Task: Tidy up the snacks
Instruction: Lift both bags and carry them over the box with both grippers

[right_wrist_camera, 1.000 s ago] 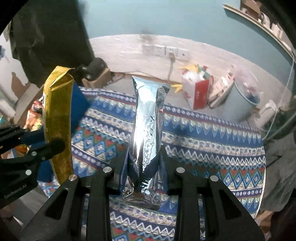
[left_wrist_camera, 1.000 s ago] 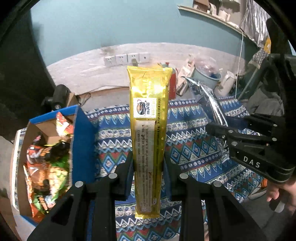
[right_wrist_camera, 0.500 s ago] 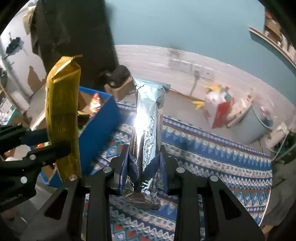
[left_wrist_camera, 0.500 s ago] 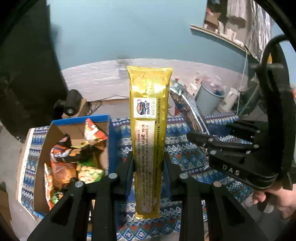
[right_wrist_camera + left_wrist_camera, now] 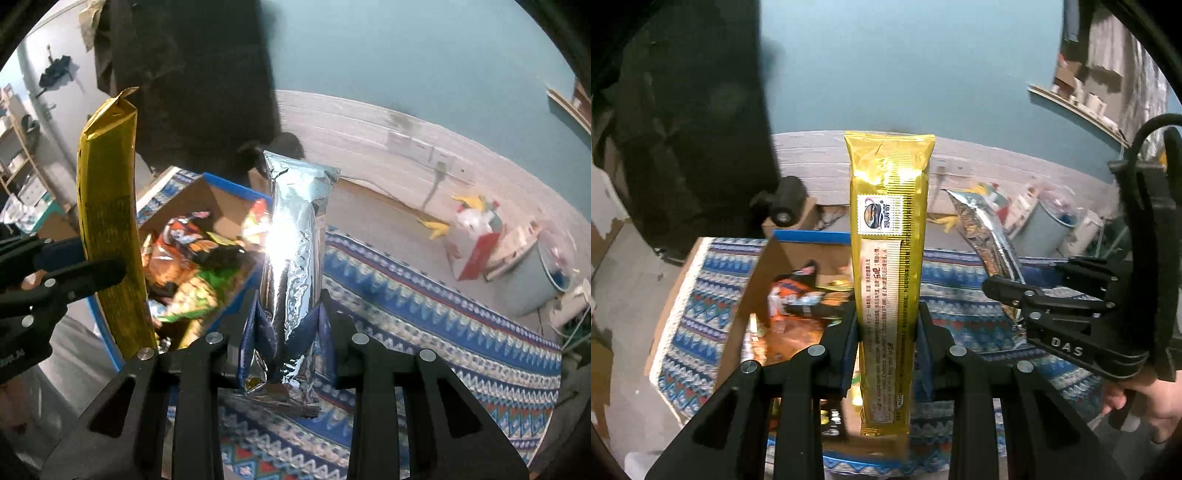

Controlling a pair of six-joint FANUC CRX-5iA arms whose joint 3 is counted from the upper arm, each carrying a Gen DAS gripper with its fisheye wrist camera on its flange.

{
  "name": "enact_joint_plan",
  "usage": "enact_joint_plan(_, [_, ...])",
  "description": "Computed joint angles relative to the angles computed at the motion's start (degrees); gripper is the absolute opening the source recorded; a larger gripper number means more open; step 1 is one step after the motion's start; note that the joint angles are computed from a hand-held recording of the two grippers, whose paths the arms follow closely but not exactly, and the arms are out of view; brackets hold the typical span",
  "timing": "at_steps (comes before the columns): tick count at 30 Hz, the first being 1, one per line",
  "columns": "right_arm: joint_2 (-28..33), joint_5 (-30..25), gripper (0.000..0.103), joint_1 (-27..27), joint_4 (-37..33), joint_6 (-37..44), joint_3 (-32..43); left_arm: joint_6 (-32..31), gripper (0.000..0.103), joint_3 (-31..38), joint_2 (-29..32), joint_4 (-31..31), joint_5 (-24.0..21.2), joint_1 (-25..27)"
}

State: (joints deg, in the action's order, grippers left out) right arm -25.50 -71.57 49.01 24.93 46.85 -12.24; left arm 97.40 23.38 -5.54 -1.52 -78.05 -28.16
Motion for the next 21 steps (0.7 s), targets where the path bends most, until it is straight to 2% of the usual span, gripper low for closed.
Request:
enact_joint_plan(12, [6.95,3.4,0.03,0.09,-4.34,3.14,4.33,-0.18,0.029,-8.23,-2.83,2.32,0.1,8.87])
enact_joint_plan(21, [11.73,4.9,0.03,-1.69,-9.07,5.88,7.51,2.59,0.032,-9.45,-1.49,0.16,-2.75,10.64])
